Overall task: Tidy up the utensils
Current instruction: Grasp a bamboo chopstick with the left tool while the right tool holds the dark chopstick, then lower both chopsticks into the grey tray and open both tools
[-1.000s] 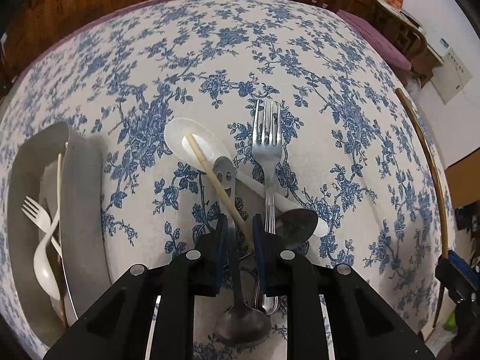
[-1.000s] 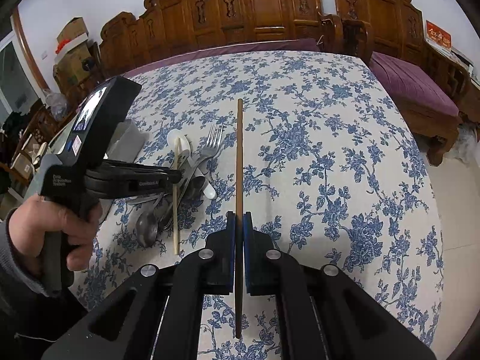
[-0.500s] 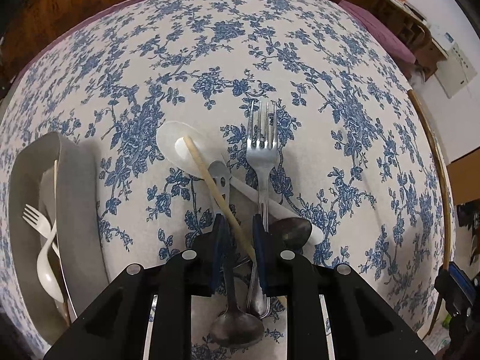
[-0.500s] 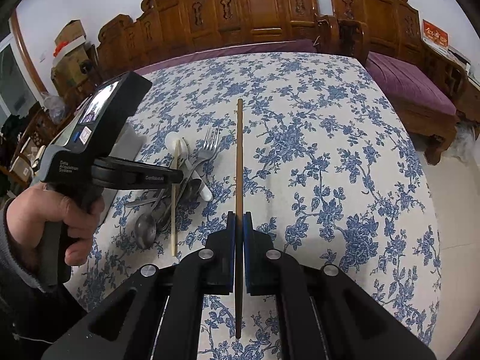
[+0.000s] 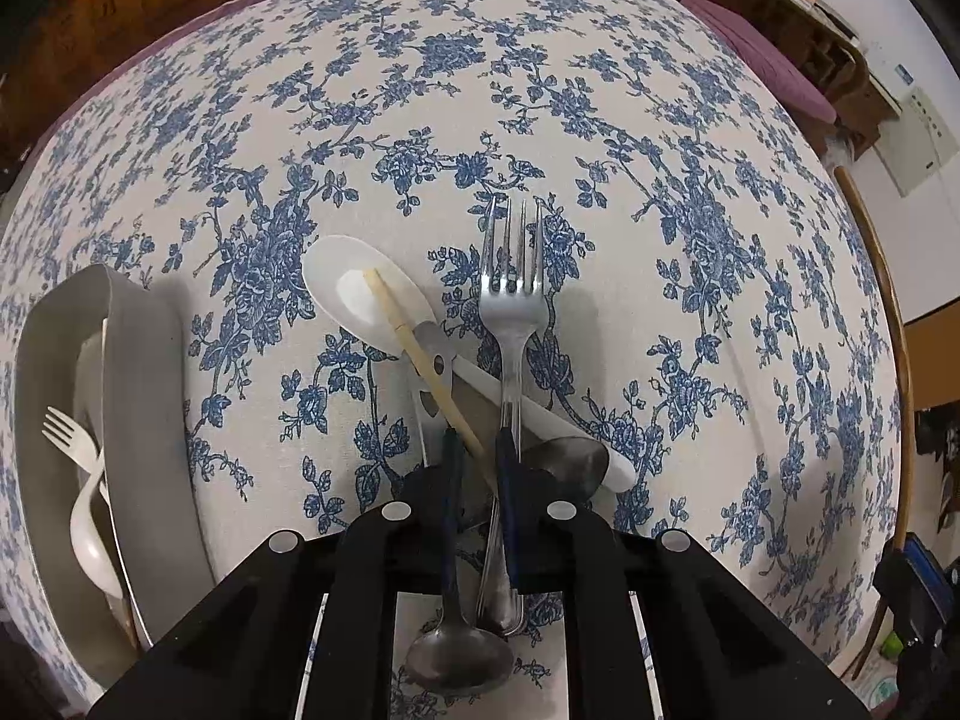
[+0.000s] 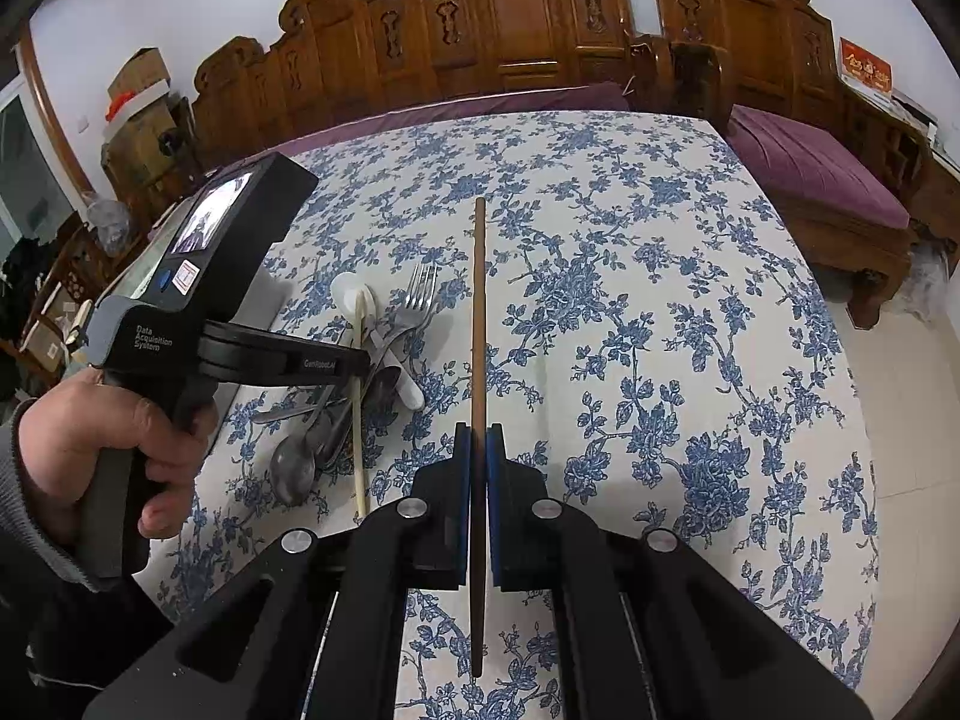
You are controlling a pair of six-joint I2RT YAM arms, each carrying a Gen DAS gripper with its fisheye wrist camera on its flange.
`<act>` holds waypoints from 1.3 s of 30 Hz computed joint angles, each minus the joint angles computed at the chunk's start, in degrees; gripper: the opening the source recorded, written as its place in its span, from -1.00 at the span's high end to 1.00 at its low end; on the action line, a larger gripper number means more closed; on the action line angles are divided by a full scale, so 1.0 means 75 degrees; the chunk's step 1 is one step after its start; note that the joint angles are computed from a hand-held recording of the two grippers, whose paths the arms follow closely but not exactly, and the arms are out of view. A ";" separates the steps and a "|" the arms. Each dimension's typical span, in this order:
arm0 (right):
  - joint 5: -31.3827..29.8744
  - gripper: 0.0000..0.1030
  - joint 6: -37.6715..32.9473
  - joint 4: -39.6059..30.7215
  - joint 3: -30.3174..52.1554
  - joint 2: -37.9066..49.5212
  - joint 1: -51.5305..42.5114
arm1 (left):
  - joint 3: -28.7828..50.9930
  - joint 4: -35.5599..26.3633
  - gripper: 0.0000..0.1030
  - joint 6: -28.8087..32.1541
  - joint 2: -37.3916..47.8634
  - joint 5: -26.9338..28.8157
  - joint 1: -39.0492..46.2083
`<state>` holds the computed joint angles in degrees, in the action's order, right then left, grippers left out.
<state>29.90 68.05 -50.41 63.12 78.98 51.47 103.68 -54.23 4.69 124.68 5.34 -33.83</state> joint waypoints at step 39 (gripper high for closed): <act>-0.0167 0.88 -0.0746 0.0268 0.1946 0.2107 -0.0094 | -0.1603 0.0829 0.92 0.1592 -0.2302 0.1529 0.1741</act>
